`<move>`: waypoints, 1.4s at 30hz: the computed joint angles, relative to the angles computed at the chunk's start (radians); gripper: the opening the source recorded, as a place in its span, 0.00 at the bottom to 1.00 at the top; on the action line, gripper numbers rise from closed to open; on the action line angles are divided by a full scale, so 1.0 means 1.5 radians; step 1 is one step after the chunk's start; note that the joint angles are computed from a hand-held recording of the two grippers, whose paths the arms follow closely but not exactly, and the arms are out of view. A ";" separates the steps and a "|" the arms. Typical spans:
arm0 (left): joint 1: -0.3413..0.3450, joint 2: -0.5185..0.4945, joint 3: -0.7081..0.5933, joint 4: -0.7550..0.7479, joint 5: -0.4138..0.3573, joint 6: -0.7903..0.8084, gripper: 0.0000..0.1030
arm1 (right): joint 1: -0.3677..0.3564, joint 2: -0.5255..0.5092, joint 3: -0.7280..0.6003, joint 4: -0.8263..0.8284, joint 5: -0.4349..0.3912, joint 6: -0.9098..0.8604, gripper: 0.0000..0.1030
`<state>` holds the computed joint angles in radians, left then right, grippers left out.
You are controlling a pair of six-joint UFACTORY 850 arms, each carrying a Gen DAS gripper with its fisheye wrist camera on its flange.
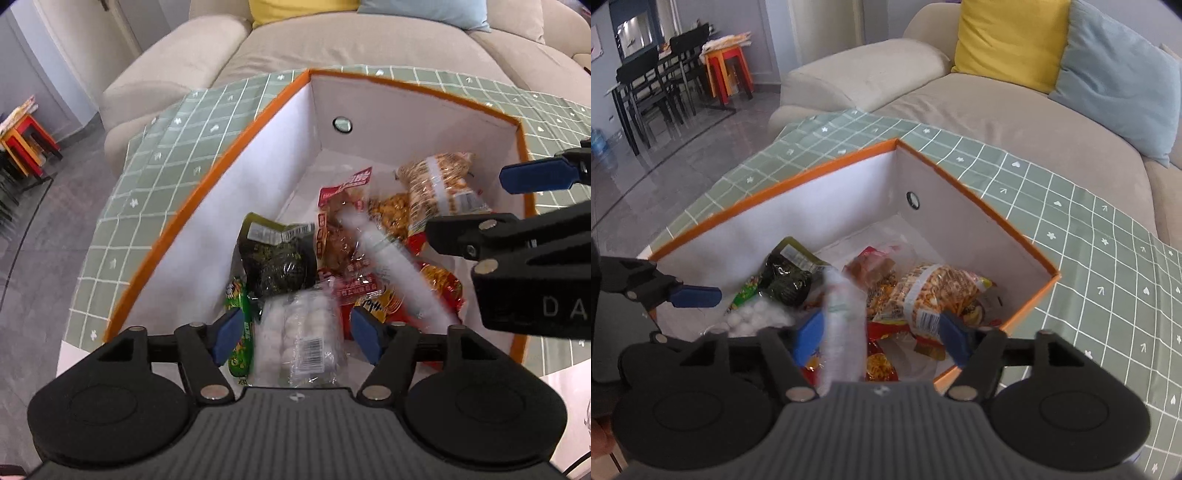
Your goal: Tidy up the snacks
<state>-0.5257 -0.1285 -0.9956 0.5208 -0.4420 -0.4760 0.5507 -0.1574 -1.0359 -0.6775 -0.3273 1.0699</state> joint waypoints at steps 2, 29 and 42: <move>-0.003 0.012 0.005 0.008 0.005 -0.005 0.80 | 0.000 0.012 0.006 -0.015 -0.001 0.024 0.70; -0.103 0.301 0.163 0.688 0.069 -0.798 0.86 | 0.129 0.354 0.212 -0.410 -0.198 0.482 0.96; -0.183 0.349 0.214 0.668 -0.010 -0.788 0.91 | 0.335 0.406 0.280 -0.447 -0.423 0.546 0.96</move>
<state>-0.8003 0.3946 -0.6739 1.5222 -0.4577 -1.6575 1.0534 0.4520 -0.6157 -1.3482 -0.9617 1.8891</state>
